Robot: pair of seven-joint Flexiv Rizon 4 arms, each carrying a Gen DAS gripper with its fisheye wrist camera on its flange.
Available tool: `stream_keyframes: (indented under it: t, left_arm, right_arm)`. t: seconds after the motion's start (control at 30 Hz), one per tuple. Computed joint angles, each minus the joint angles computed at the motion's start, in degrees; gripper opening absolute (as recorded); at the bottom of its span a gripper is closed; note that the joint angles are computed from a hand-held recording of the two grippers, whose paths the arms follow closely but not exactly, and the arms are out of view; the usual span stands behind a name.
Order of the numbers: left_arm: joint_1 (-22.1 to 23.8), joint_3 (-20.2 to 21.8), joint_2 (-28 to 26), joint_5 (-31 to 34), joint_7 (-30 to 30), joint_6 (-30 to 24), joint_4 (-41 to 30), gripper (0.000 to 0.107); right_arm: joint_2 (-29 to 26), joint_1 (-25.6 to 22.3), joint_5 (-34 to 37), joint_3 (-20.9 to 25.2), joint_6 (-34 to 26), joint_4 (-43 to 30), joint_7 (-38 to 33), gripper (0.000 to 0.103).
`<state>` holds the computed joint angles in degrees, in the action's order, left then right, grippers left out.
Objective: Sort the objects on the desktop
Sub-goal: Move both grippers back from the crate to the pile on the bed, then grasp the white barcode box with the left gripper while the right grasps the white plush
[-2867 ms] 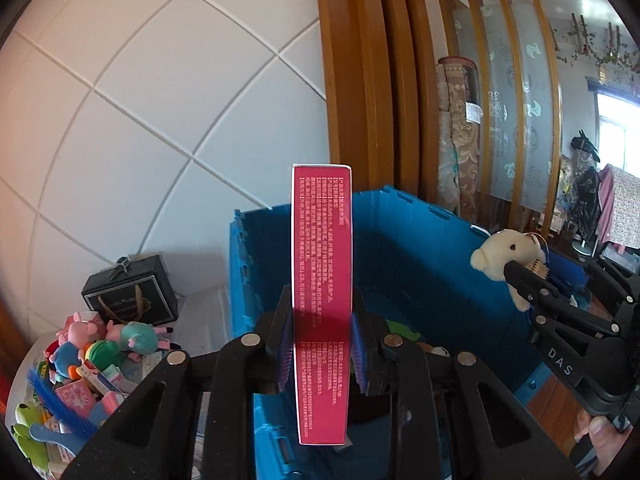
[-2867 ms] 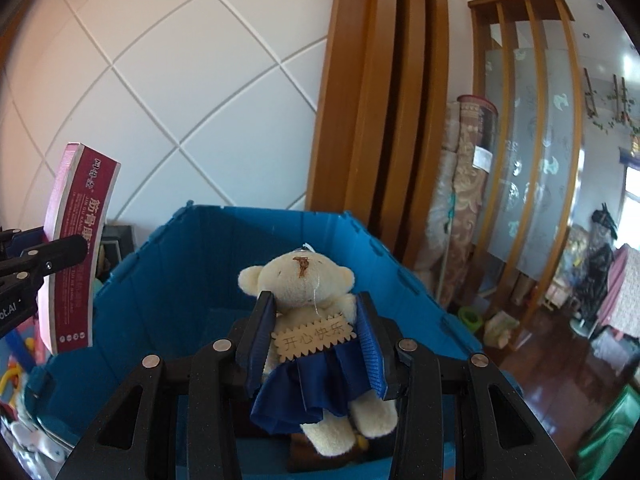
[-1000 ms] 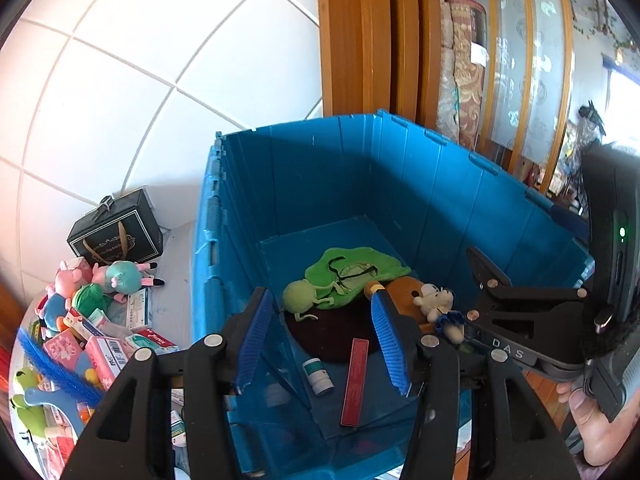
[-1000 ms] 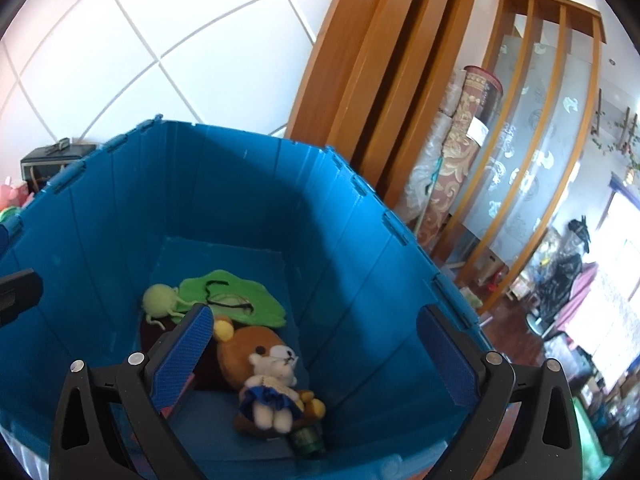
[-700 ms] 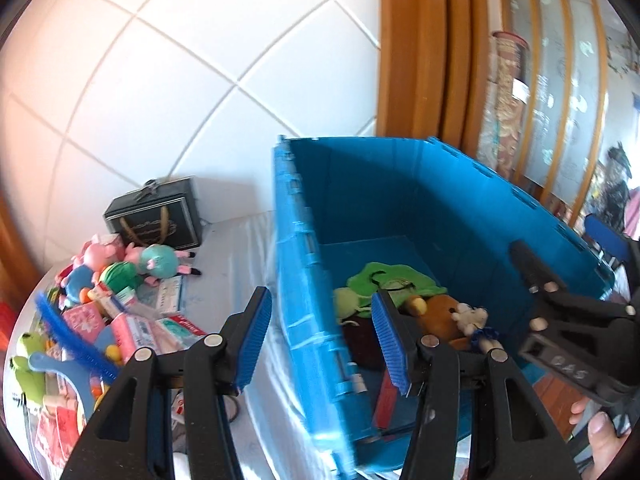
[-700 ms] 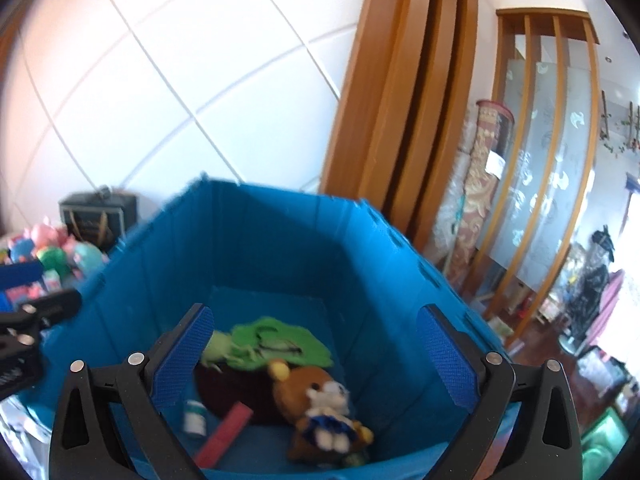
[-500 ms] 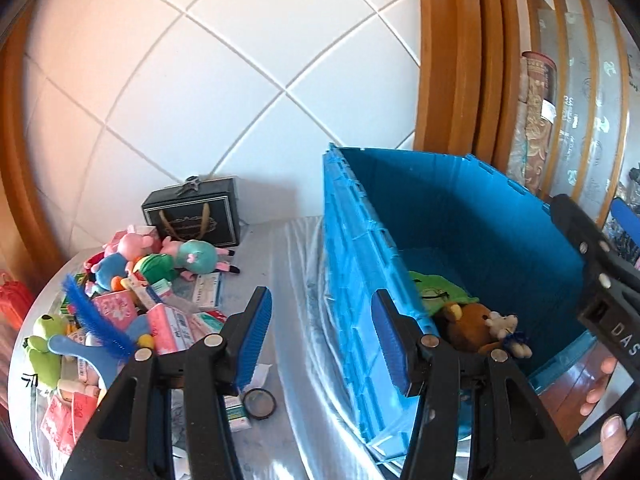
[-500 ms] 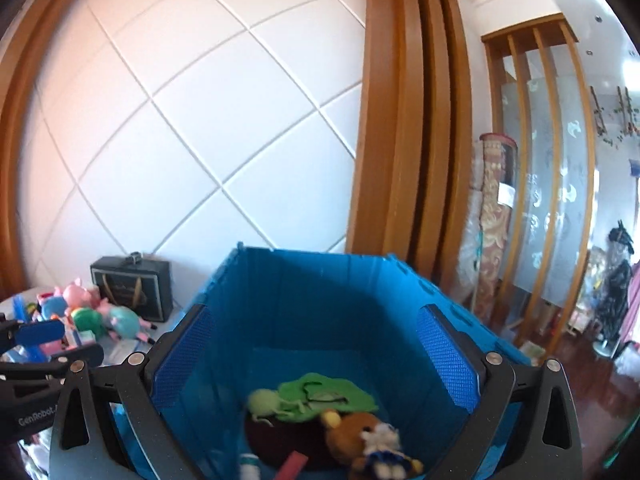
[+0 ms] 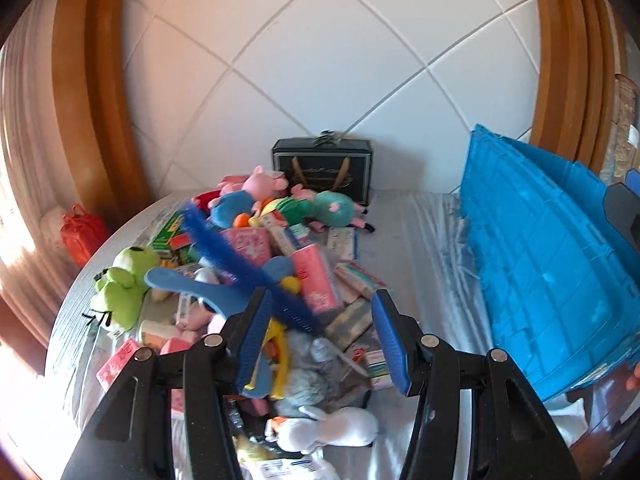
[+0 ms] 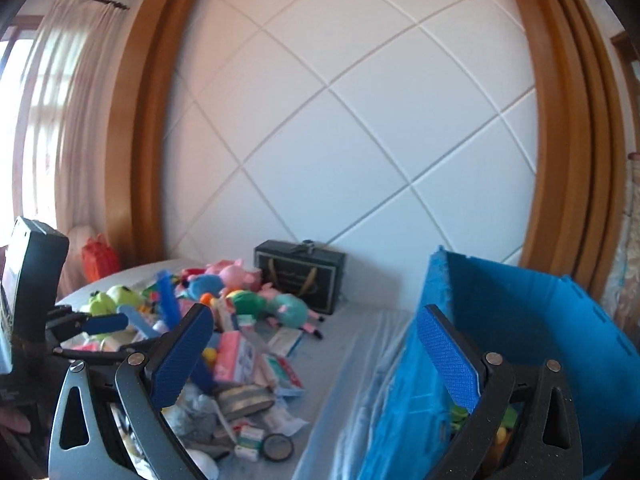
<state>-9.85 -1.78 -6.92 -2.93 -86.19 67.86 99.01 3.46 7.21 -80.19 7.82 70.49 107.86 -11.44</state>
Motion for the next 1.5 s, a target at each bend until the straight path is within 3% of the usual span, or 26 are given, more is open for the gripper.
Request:
stream_keyframes:
  t: [0.07, 0.23, 0.5, 0.67, 0.87, 0.97, 1.07, 1.23, 1.5]
  left_arm:
    - [1.46, 1.29, 0.52, -0.64, 0.99, -0.45, 2.46, 0.051]
    - [4.25, 5.3, 1.54, 8.18, -4.35, -1.88, 7.86, 0.051]
    - [9.02, 5.35, 2.81, 0.59, 2.96, -5.62, 19.02, 0.051]
    - [9.78, 4.5, 0.76, -3.68, 4.28, -5.71, 20.13, 0.051]
    - [9.39, 2.94, -3.43, -7.05, 6.54, -4.31, 17.41, 0.051]
    - [8.35, 3.59, -6.17, -4.28, 4.14, -7.16, 13.87, 0.051]
    - [8.47, 2.87, -7.05, -6.38, 4.69, -5.43, 14.04, 0.051]
    - [9.47, 2.14, -5.96, -10.58, 8.11, -4.85, 16.23, 0.048]
    - [9.19, 5.21, -3.47, -3.74, 4.86, -7.1, 17.03, 0.048]
  right_arm:
    - [-2.23, 1.35, 1.41, 0.54, -0.22, -0.69, -2.22, 0.103]
    - [-6.93, 5.03, 11.15, 0.56, 0.65, 0.1, -9.09, 0.103]
    - [-11.42, 10.94, 31.33, 1.36, -5.03, 3.81, -21.94, 0.103]
    - [-13.56, 13.2, 40.83, 1.62, -8.93, 3.89, -27.05, 0.103]
    - [-14.16, 15.0, 45.59, 1.43, -12.63, 3.21, -29.9, 0.103]
    - [-14.0, 15.32, 46.86, 1.39, -13.92, 3.45, -30.37, 0.103]
    - [-13.81, 15.31, 47.92, 1.38, -14.42, 3.8, -30.37, 0.103]
    - [-14.53, 15.36, 49.9, 1.62, -14.68, 3.29, -31.81, 0.103]
    - [-18.28, 15.6, 56.29, 2.33, -14.2, -0.51, -38.26, 0.103]
